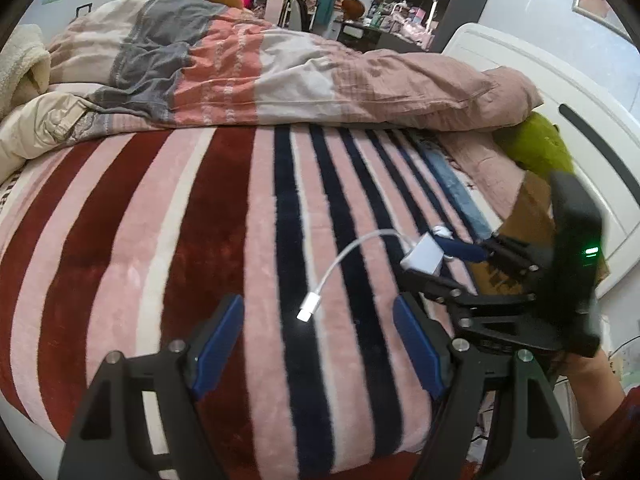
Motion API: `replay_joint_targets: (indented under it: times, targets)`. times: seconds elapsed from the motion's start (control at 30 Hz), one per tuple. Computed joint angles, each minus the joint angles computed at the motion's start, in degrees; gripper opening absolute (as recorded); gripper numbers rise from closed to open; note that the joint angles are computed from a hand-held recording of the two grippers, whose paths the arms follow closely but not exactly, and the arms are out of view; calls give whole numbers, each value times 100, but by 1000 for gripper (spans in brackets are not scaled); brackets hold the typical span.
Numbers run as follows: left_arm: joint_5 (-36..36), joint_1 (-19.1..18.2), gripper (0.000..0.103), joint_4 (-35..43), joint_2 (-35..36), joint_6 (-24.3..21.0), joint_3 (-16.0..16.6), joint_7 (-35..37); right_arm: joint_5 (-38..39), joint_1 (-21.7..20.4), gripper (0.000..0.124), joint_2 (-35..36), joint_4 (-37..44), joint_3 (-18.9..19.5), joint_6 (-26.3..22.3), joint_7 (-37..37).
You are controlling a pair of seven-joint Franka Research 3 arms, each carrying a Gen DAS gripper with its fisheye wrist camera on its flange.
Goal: Organize rigid objects
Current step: 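Return the right gripper and close on the white adapter with cable, then carry the white adapter into the cardboard box and open the right gripper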
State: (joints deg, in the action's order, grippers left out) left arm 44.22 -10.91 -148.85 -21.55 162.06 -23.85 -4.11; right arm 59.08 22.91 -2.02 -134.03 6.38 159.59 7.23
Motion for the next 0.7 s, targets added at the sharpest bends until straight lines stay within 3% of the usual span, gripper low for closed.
replay_joint_targets:
  times: [0.1,0.2,0.33,0.5,0.7]
  targets:
    - [85,6,71,36,-113,70,-73,-60,352,18,51,-557,-191,-99,-266,-337]
    - [207,29,48,141,-194,161,-172,-81,392,43,51,-980,-326,-265,-593,-318]
    - [333,18,16,433,-206,-137,-360,-65,507,52,51,-1487,-542,-487,-859,-396]
    - [789,33,10,974,56,-210,-487,-159,575,-26,51,-1850,-665,-752,-888,-530]
    - [1120,-300,9,2217,1212,-457,-318,375,532,-353,51,-1948,-559,-1092,-1004,-533]
